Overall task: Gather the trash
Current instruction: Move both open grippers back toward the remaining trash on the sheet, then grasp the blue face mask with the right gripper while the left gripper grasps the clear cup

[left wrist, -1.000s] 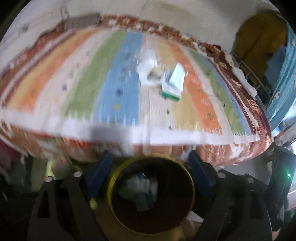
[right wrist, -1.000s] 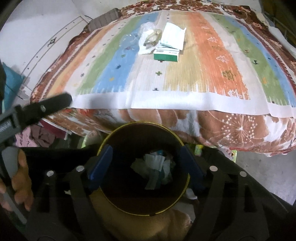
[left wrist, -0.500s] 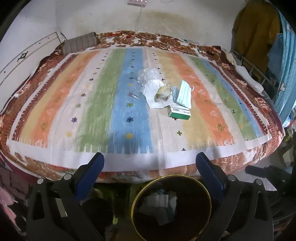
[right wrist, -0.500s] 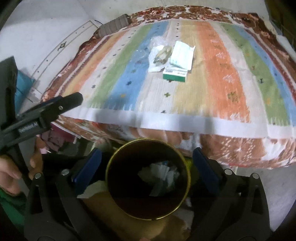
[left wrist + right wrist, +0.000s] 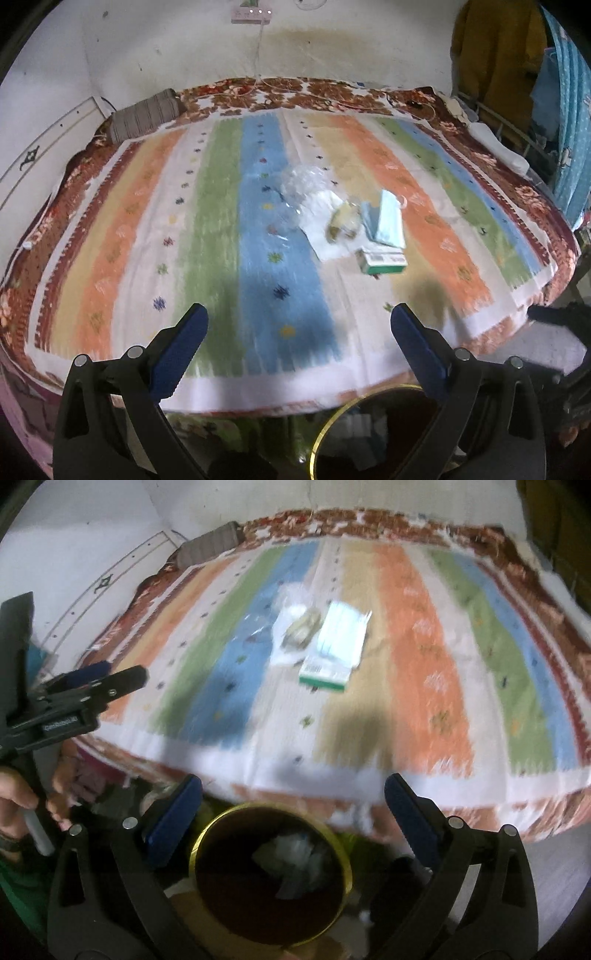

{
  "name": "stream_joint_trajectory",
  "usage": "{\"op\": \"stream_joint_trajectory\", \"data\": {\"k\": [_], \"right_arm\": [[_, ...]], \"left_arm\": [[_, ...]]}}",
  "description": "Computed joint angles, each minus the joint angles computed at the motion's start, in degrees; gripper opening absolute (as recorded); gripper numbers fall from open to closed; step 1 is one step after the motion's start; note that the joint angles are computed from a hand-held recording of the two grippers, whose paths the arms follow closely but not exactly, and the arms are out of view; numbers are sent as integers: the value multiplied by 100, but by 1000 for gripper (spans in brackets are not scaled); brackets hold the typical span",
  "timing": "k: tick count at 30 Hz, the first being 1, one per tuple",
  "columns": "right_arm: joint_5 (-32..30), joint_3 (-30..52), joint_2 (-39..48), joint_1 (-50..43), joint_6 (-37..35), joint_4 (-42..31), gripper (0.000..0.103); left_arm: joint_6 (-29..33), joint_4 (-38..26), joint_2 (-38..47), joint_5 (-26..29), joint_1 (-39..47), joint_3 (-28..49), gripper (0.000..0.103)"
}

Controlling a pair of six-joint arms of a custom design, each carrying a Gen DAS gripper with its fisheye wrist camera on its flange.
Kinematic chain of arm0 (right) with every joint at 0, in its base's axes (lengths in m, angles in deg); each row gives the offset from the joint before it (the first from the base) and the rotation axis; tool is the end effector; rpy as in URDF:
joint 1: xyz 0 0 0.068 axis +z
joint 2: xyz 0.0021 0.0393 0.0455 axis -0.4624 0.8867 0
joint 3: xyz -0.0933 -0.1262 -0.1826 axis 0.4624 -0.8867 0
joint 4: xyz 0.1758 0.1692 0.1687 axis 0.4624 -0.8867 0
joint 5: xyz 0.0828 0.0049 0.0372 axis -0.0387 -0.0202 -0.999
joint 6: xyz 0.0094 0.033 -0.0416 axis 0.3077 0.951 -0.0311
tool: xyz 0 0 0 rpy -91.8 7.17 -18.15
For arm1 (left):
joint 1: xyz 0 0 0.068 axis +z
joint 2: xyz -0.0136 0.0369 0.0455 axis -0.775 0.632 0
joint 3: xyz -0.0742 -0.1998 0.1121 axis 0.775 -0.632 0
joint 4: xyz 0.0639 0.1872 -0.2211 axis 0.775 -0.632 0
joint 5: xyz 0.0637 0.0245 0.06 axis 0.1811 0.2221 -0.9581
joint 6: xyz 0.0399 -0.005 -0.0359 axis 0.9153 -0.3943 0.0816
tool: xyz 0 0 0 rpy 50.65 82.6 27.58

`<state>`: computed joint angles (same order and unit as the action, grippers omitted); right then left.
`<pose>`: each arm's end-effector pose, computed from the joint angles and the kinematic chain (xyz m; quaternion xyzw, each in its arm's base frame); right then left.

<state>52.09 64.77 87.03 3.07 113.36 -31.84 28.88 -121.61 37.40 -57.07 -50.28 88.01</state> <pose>0.1496 0.0829 0.2211 0.0037 0.9559 0.0870 0.2805 0.2795 -0.0075 0.2403 0.1912 0.9237 -0.0834 0.3214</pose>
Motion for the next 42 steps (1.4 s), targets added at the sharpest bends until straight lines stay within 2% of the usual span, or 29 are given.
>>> {"op": "stream_joint_trajectory", "data": {"k": [2,4,6,10,13,21,24,27,30,33,40,42], "right_arm": [[-139,-29,135,-312,-136,156,94],[-651,-31,432,-758,-518,597,94],[-451,124,856,-857,-753,853,94],[-958,309,1443,-1323,-768,1270,94],[-737,433,1849,-1304,-831,1544,94],[-779,707,2741,-1634,-888,2182,93],[-808,907,3131,-1669,-880,2410,92],[-743,1148,3620,-1659,-1007,2632,91],[-515,1291,4089,-1740,-1170,3022,84],[-670,1576,4633,-1902,-1181,3221,83],[-586,2376,5753,-1973,-1090,3339,83],[-513,2627,6079,-1995,-996,3361,76]], "left_arm": [[42,172,272,40,47,121,97],[58,267,464,57,76,192,97],[78,371,707,78,104,265,97],[54,497,1175,98,136,438,97],[-22,250,1819,340,230,852,97],[14,847,2375,42,-11,960,97],[102,728,2855,182,-128,1350,97],[154,896,3114,131,-266,1515,97],[97,1073,3363,61,-311,1702,97],[65,1395,3594,36,-320,1804,97],[561,1564,4457,-192,-497,2437,97],[626,1565,4629,-195,-526,2598,97]]}}
